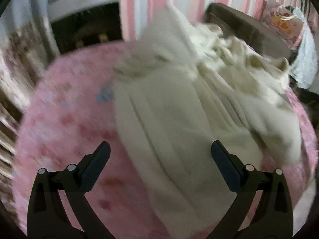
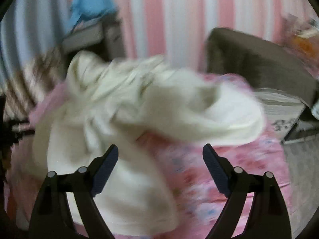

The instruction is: Fold large clothes

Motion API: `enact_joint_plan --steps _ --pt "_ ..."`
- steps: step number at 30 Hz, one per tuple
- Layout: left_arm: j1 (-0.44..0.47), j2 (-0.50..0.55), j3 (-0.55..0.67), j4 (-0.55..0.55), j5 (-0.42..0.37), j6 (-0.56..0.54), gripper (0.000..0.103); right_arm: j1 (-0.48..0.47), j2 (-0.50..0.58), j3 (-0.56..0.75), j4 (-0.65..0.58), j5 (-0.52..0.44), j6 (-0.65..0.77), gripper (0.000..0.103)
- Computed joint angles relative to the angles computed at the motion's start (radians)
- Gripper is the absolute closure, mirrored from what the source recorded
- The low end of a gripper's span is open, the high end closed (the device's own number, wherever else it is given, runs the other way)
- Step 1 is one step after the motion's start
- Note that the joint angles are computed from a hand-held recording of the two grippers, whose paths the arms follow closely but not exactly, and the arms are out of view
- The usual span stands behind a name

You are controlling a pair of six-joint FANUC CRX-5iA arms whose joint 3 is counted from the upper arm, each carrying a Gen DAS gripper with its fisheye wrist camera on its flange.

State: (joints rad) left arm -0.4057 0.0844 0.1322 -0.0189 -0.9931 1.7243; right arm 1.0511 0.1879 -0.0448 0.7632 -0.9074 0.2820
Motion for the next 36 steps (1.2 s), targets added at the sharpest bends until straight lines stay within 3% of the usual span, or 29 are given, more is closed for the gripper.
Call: enact_joint_plan --steps 3,4,5,6,9,12,15,17,19,22,26,30,32,34,35,36 --pt "0.004 0.009 -0.048 0.086 0.032 -0.051 0.005 -0.029 0.059 0.066 -0.13 0.053 0.13 0.018" --pt "0.002 0.018 -0.047 0.093 0.036 -0.052 0.011 -0.04 0.086 0.098 -0.158 0.051 0.173 0.031" --pt "0.005 0.024 -0.052 0.119 0.042 -0.074 0.035 -0.034 0.094 0.106 -0.176 0.055 0.186 0.056" --pt "0.009 0.03 -0.058 0.153 0.052 -0.107 0.067 -0.039 0.106 0.133 -0.22 0.054 0.219 0.095" --pt "0.005 0.025 -0.041 0.138 0.052 -0.113 0.083 -0.016 0.105 0.126 -0.19 0.059 0.177 0.096" --pt "0.013 -0.06 -0.064 0.103 0.071 -0.134 0.086 0.026 0.011 0.019 -0.027 0.13 -0.009 0.096" --pt "0.053 -0.155 -0.098 0.093 0.068 -0.146 0.087 0.086 -0.069 -0.053 0.157 0.041 -0.169 0.096" --pt "0.1 -0.208 -0.139 0.15 0.055 -0.188 0.087 0.133 -0.097 -0.073 0.208 -0.061 -0.213 0.096" --pt "0.148 -0.268 -0.199 0.223 0.033 -0.239 0.087 0.167 -0.1 -0.065 0.177 -0.154 -0.204 0.096" --pt "0.181 -0.323 -0.266 0.278 -0.002 -0.293 0.086 0.176 -0.108 -0.073 0.093 -0.186 -0.192 0.096" --pt "0.168 -0.307 -0.311 0.253 -0.038 -0.3 0.084 0.147 -0.07 -0.059 -0.037 -0.225 -0.129 0.094" --pt "0.058 -0.25 -0.265 0.031 -0.054 -0.168 0.081 0.137 0.002 -0.026 -0.124 -0.281 -0.046 0.089" --pt "0.008 -0.249 -0.237 -0.076 -0.056 -0.104 0.07 0.143 0.01 -0.027 -0.118 -0.307 -0.038 0.071" --pt "-0.037 -0.263 -0.204 -0.192 -0.072 -0.029 0.03 0.152 -0.024 -0.052 -0.095 -0.299 -0.071 0.062" --pt "-0.065 -0.268 -0.185 -0.26 -0.089 0.018 0.021 0.157 -0.068 -0.079 -0.067 -0.278 -0.111 0.057" --pt "-0.09 -0.274 -0.168 -0.32 -0.104 0.058 0.01 0.163 -0.093 -0.098 -0.038 -0.273 -0.141 0.046"
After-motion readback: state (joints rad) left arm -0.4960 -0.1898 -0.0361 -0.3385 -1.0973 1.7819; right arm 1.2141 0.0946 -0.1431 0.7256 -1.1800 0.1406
